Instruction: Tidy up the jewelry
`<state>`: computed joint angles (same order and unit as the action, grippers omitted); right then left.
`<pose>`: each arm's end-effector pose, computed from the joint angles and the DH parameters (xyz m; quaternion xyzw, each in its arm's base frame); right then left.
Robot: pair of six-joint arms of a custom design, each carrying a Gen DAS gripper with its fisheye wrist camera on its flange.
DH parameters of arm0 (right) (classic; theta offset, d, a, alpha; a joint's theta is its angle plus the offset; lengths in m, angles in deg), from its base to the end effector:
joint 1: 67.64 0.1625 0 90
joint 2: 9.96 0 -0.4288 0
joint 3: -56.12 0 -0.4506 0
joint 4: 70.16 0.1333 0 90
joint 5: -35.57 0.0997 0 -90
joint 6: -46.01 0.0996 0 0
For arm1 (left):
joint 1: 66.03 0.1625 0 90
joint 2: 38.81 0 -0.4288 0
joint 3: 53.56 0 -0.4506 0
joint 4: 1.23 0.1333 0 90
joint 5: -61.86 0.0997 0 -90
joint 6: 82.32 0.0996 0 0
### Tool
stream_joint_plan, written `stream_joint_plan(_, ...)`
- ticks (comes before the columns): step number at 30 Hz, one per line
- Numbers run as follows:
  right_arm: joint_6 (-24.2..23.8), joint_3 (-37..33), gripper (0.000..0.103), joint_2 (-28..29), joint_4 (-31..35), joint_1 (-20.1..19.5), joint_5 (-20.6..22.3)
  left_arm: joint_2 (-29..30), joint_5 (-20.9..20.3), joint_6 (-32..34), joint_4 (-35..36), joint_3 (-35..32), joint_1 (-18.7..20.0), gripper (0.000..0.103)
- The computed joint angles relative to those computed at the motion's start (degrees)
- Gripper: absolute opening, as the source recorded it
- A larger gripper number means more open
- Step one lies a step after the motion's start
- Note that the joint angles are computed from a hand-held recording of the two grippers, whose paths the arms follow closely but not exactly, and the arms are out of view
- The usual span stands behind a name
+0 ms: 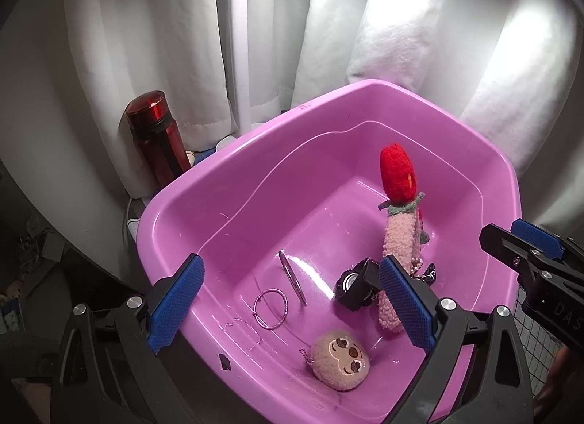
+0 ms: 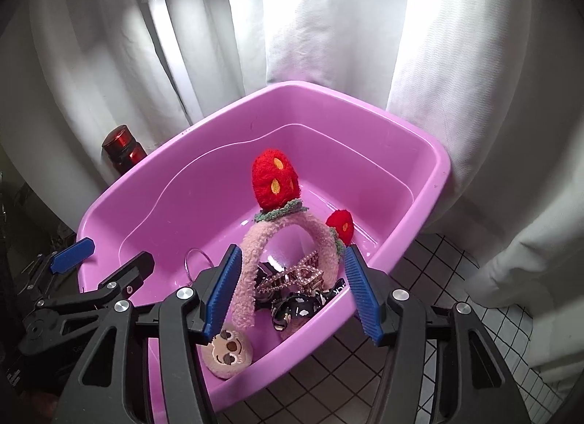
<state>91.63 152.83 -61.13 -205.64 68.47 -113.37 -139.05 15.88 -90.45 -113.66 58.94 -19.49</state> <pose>0.5263 -0.4397 0.1234 0.0040 -0.8706 0.3528 0.3429 -0.1796 -0.4840 0.4359 0.2486 0.8900 -0.2364 0.3003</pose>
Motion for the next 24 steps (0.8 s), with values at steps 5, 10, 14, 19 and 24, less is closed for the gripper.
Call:
stream_joint_plan(5,0.88,0.49,0.058,0.02,-0.86,0.96,-0.95,-0.59,1.45,-1.02,1.18,0.23,-0.91,0.095)
stream_joint_plan(10,1.19,0.36,0.058,0.45,-0.67,1.96,-1.82,-1.28,1.87,-2.13,2.69,0.26,-1.69,0.095)
stream_joint_plan(14,1.16,0.34,0.058,0.71,-0.66,2.48,-2.34,-1.75,2.23,-2.22,3.05,0.39,-2.29,0.095)
stream_joint_plan(19,1.8,0.2,0.058,0.82,0.1,3.07,-2.93,-2.47,2.89,-2.2,3.12,0.58,-3.15,0.095)
stream_joint_plan(24,2.16,0.16,0.058,0.81,0.49,3.6,-3.44,-3.14,3.39,-2.35,3.25,0.84,-4.07,0.095)
